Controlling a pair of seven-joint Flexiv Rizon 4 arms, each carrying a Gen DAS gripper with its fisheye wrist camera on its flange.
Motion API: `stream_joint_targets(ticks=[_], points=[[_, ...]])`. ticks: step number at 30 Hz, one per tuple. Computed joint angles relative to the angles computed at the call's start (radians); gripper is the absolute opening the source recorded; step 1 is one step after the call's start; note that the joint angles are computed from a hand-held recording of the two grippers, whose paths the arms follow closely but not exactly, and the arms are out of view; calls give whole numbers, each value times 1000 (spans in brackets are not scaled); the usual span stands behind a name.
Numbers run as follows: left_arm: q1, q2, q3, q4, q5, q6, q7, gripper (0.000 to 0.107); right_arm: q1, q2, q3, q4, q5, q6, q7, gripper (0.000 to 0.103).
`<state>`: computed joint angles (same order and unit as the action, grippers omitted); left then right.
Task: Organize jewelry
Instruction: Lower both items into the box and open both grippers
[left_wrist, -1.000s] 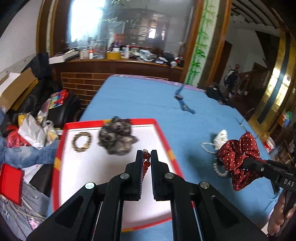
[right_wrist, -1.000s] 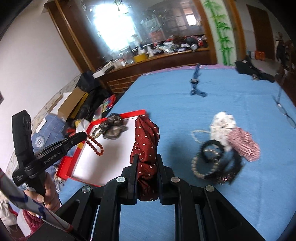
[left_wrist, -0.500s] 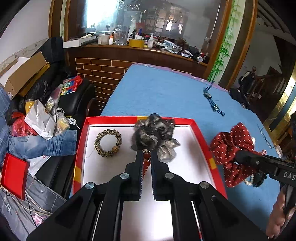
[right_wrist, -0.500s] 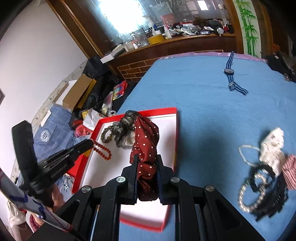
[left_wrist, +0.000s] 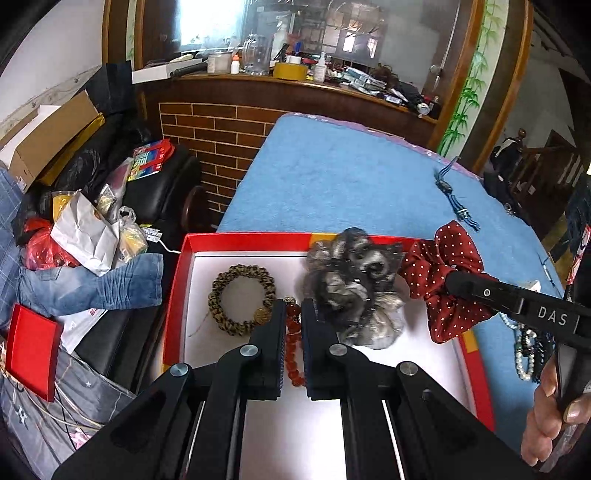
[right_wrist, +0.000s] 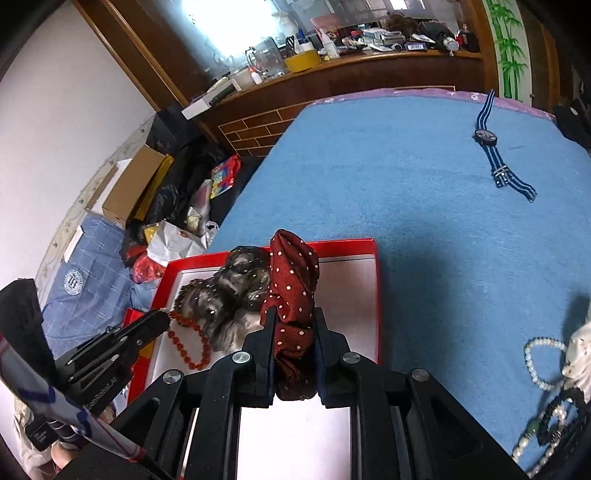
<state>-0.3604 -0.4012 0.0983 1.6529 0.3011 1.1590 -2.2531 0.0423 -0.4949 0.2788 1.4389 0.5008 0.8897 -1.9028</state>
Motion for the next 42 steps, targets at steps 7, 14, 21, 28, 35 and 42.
stream_joint_targets(ticks=[7, 14, 21, 28, 35, 42], points=[[20, -19, 0, 0, -22, -12, 12, 7, 29, -47, -18, -28, -56, -2, 48, 19], [26, -28, 5, 10, -36, 1, 17, 7, 42, -81, -23, -49, -113, -6, 90, 20], [25, -26, 6, 12, -39, 12, 30, 8, 41, -76, -19, -44, -135, 13, 112, 58], [11, -8, 20, 16, -13, 9, 8, 8, 14, -50, -1, -22, -113, 38, 86, 58], [-12, 26, 27, 16, 44, -3, -38, 23, -34, 2, 17, 13, -32, 28, 36, 58], [-32, 44, 6, -5, 100, -32, -74, 28, -84, 74, 13, 74, 78, -6, -43, 58]])
